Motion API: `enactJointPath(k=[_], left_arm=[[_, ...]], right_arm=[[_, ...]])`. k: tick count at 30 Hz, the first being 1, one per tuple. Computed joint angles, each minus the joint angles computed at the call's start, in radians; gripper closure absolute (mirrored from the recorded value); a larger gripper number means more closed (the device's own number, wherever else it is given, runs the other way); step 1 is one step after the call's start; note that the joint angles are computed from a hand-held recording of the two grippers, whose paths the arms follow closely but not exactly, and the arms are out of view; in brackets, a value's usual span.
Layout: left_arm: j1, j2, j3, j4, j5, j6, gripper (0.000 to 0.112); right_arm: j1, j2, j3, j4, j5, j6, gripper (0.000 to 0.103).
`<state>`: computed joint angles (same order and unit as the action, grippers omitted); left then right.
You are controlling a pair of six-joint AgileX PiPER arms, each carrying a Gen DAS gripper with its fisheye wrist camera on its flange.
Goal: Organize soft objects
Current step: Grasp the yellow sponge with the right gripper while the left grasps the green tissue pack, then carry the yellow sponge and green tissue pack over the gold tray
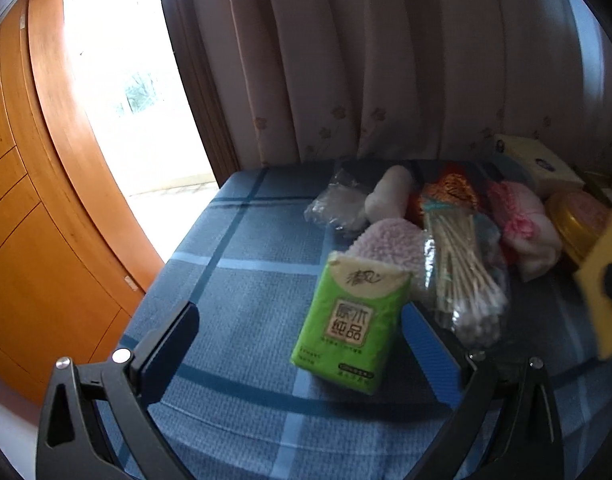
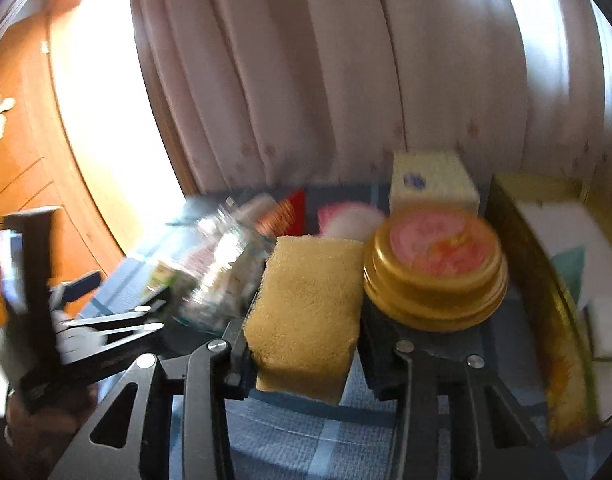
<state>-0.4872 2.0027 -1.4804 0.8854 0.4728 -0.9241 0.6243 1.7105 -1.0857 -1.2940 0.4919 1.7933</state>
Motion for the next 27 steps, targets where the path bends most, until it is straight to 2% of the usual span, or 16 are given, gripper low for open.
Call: enactJointPath(k=[3, 7, 9, 12, 13, 17, 20, 22, 27], left_arm=[[0.006, 0.044, -0.076, -0.119, 0.048, 0.122, 0.016], [0.017, 0.096, -0.146, -0.246, 0.103, 0.238, 0.021], [0.034, 0.101, -0.143, -0.324, 0.089, 0.282, 0.04], [0.053, 0.074, -0.095, -0.397, 0.029, 0.314, 0.06], [0.053, 0.065, -0.075, -0.389, 0.011, 0.301, 0.063], [0.036, 0.036, -0.017, -0.259, -0.01, 0.147, 0.063], [0.02, -0.007, 0.061, -0.092, -0.045, -0.054, 0.063], [0.014, -0.025, 0.091, -0.018, -0.057, -0.151, 0.063], [0.01, -0.06, 0.133, 0.089, -0.113, -0.273, 0.063]], right_arm=[[0.035, -0.029, 0.017, -0.06, 0.033, 0.038, 0.059], [0.054, -0.033, 0.016, -0.063, 0.029, 0.034, 0.059], [0.052, -0.028, 0.013, -0.05, 0.02, 0.026, 0.059], [0.033, -0.028, 0.017, -0.031, -0.009, 0.023, 0.059], [0.026, -0.031, 0.021, -0.031, -0.017, 0.032, 0.059], [0.02, -0.041, 0.035, -0.045, -0.015, 0.058, 0.059], [0.023, -0.044, 0.039, -0.063, -0.004, 0.069, 0.059], [0.033, -0.046, 0.037, -0.066, 0.022, 0.061, 0.059], [0.03, -0.059, 0.036, -0.055, 0.102, 0.043, 0.059]])
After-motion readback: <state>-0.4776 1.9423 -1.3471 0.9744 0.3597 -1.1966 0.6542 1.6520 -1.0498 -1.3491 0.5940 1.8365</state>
